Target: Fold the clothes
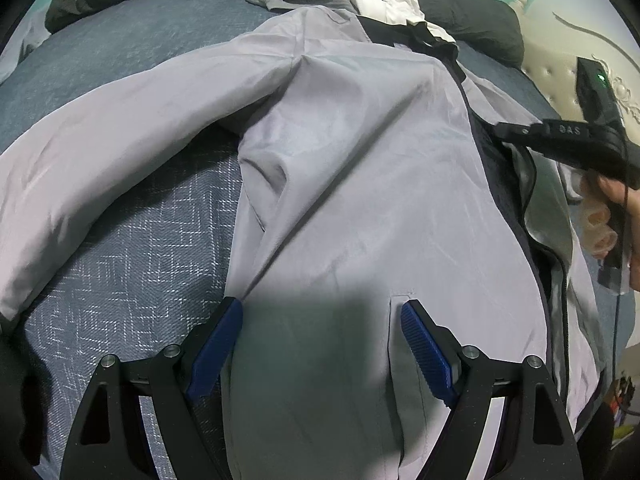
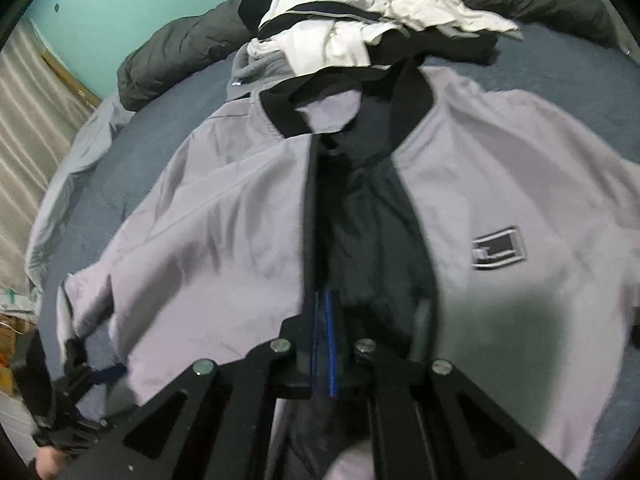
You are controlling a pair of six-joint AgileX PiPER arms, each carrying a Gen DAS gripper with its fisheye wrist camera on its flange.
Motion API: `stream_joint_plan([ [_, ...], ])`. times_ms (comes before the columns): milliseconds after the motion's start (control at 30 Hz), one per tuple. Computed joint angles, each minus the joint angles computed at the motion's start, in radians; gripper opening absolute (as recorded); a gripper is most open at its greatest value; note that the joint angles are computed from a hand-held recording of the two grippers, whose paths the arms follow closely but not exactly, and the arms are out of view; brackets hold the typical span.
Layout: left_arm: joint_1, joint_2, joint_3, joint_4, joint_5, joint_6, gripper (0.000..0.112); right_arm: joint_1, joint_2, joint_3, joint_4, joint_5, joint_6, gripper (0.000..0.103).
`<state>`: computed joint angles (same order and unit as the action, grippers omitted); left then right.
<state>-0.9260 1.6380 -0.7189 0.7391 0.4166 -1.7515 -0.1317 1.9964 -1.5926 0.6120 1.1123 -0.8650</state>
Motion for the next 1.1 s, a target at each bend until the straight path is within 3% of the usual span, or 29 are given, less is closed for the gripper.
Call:
stream_joint_plan([
  [300,-0.011,-0.006,0.003,-0.006,0.015,0.001,0.085,0.024,-0.013,-0.016,-0.129,-0.162,0.004,0.024],
  [433,-0.011,0.0,-0.004,-0.01,0.015,0.007,0.085,0.061,-0.008,-0.004,-0.215,-0.252,0.042,0.024],
  [533,-0.01,-0.002,-0.001,-0.012,0.014,0.01,0.085,0.071,0.022,-0.021,-0.247,-0.212,0.039,0.024],
  [600,-0.01,-0.004,0.001,-0.012,0.013,0.008,0.086,0.108,0.015,0.022,-0.352,-0.27,0.064,0.023],
  [633,-0.011,-0.006,0.003,-0.01,0.011,0.006,0.087,0.115,0.011,0.037,-0.372,-0.291,0.071,0.022],
  [700,-0.013,-0.009,0.007,-0.008,0.009,0.003,0.089,0.118,0.006,0.056,-0.381,-0.317,0.076,0.008],
  [833,-0.017,-0.014,0.014,-0.004,0.007,-0.003,0.089,0.1,0.01,0.034,-0.303,-0.281,0.052,0.005],
  [967,-0.022,-0.024,0.023,0.0,0.01,-0.012,0.09,0.077,0.026,-0.029,-0.15,-0.175,0.014,0.004],
  [1100,-0.03,-0.022,0.021,0.011,0.02,-0.028,0.09,0.092,0.072,-0.125,-0.109,-0.098,0.071,0.004],
])
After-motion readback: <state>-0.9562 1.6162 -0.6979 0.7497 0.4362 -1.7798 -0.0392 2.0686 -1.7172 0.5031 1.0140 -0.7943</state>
